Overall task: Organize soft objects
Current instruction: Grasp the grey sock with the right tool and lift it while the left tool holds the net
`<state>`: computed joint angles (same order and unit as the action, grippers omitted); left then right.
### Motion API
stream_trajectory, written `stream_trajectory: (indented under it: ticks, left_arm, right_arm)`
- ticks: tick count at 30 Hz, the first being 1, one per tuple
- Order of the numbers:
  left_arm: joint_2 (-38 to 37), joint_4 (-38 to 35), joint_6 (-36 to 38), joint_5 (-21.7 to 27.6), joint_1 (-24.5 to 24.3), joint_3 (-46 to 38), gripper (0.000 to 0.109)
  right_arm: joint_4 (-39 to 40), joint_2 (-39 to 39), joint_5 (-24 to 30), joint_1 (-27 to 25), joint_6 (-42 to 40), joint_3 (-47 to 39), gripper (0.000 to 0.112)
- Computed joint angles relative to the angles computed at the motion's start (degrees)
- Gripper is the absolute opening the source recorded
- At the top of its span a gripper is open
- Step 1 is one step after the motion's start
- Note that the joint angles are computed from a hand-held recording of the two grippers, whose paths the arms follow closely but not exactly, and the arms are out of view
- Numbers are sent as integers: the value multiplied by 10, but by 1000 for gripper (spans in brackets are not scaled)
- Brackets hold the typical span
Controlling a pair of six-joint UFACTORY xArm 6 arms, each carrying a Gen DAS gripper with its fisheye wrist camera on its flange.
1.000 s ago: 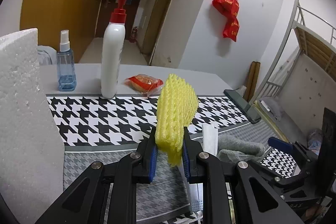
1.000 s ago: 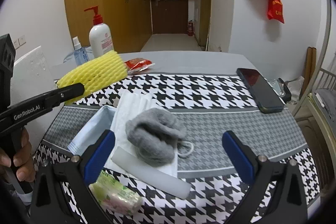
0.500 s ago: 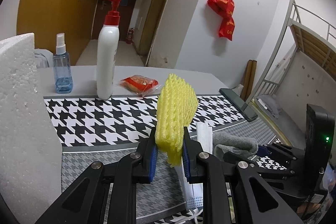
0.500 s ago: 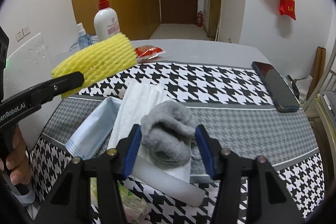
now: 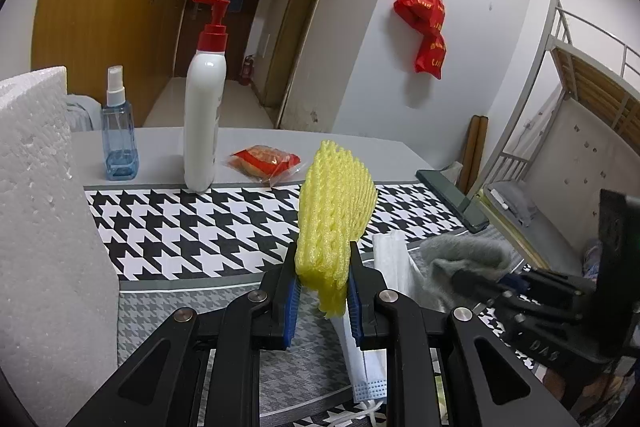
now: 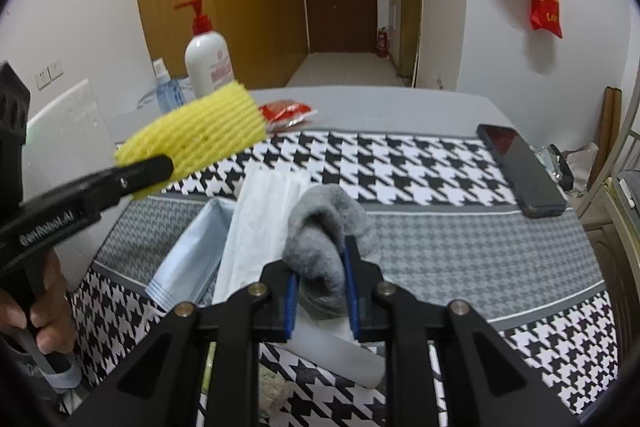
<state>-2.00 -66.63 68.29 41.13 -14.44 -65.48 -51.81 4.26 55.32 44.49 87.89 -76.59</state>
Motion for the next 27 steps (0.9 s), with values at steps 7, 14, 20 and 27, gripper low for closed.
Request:
stream_trajectory:
  ticks: [7, 14, 20, 27]
  left_arm:
    - [-7, -5, 3, 0, 2, 4, 22]
    - [-22, -17, 20, 1, 3, 14, 22]
    - [-42, -27, 30, 20, 9, 24, 22]
    - [-74, -48, 58, 21, 12, 42, 22]
  right_arm:
    - [-30, -11, 32, 16, 10, -11, 24]
    - [-48, -24, 57, 26, 24, -12, 24]
    - [-69, -36, 83, 41, 40, -10, 24]
    - [-100, -46, 121, 65, 60, -15, 24]
